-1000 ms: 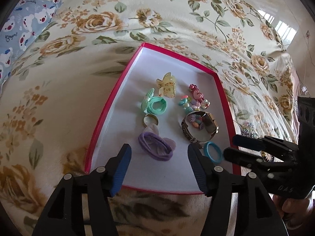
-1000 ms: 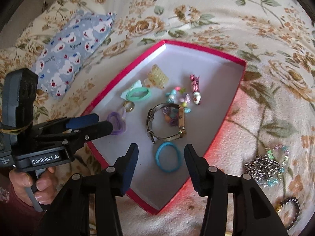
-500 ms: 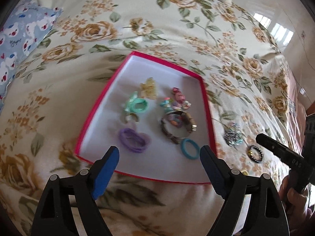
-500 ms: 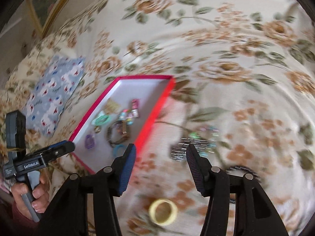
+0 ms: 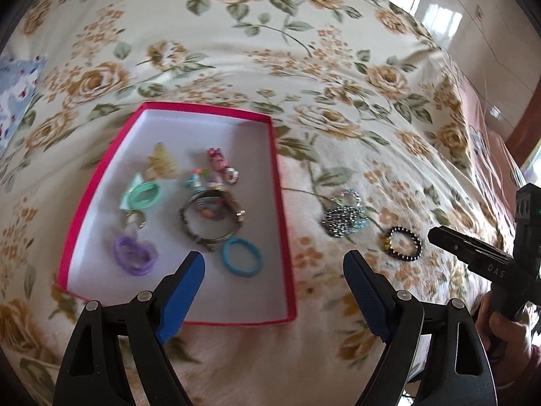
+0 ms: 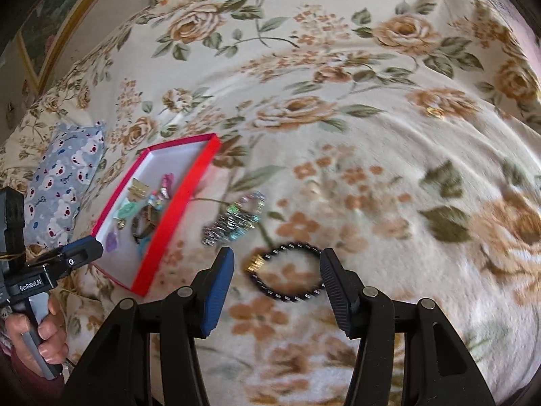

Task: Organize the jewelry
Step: 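Move both open tools out of the box toward the silver chain and black bracelet, then grasp the silver chain with left tool while right tool grasps black bead bracelet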

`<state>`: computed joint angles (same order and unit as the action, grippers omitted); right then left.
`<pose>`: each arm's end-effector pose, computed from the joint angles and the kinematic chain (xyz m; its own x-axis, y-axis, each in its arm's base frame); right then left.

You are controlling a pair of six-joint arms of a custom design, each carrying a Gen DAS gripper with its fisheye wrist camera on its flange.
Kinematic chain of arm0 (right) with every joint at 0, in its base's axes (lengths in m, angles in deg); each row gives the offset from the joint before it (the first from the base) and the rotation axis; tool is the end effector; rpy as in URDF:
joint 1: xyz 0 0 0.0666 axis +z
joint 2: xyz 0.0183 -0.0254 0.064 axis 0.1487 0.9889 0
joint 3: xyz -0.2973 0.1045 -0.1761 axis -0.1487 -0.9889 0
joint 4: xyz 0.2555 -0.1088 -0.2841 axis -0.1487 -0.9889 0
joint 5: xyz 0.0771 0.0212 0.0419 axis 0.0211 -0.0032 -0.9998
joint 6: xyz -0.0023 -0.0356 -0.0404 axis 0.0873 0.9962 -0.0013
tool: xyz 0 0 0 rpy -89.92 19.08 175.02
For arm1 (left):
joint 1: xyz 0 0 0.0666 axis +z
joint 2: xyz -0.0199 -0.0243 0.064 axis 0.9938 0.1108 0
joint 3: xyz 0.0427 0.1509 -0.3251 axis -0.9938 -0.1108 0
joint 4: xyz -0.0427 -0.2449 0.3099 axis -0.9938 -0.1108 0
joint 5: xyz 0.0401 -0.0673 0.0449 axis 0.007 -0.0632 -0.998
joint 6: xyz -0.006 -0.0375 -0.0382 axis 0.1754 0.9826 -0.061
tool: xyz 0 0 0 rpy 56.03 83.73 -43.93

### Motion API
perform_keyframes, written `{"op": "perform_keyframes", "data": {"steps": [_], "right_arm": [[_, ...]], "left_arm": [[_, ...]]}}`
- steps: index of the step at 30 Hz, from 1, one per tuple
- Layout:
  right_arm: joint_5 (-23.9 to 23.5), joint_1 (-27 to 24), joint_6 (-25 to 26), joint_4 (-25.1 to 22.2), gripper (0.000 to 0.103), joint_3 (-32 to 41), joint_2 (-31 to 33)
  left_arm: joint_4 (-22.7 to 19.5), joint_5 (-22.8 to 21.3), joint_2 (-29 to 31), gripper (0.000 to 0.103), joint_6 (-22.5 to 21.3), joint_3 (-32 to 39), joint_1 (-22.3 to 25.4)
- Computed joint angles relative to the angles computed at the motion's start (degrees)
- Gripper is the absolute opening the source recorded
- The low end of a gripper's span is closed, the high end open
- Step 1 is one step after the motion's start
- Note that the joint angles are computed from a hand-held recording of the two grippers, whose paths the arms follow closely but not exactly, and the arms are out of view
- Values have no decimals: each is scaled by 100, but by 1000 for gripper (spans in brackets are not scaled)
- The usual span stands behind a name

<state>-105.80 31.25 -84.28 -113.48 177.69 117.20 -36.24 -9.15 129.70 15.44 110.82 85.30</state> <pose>0.4134 0.1852 0.4958 -0.8248 -0.1299 -0.5503 -0.3885 0.8374 0.3845 0.2587 0.0024 0.5804 -0.7767 -0.2164 -0.5915 -0.1034 0.9702 -0.2192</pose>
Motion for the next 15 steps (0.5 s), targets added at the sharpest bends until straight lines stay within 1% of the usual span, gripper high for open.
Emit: {"op": "perform_keyframes", "data": {"steps": [5,9,15], "right_arm": [[27,-104,49,1,55,-89,-56],[25,-143,82,-14,55,-95,-31],[106,-119,208,-126,55,-90,70]], "left_arm": [[115,-86,172,83,-35,39,-256],[215,-207,371,82,-170,100,-487],[364,-263,811,68,-396,220,-693]]}}
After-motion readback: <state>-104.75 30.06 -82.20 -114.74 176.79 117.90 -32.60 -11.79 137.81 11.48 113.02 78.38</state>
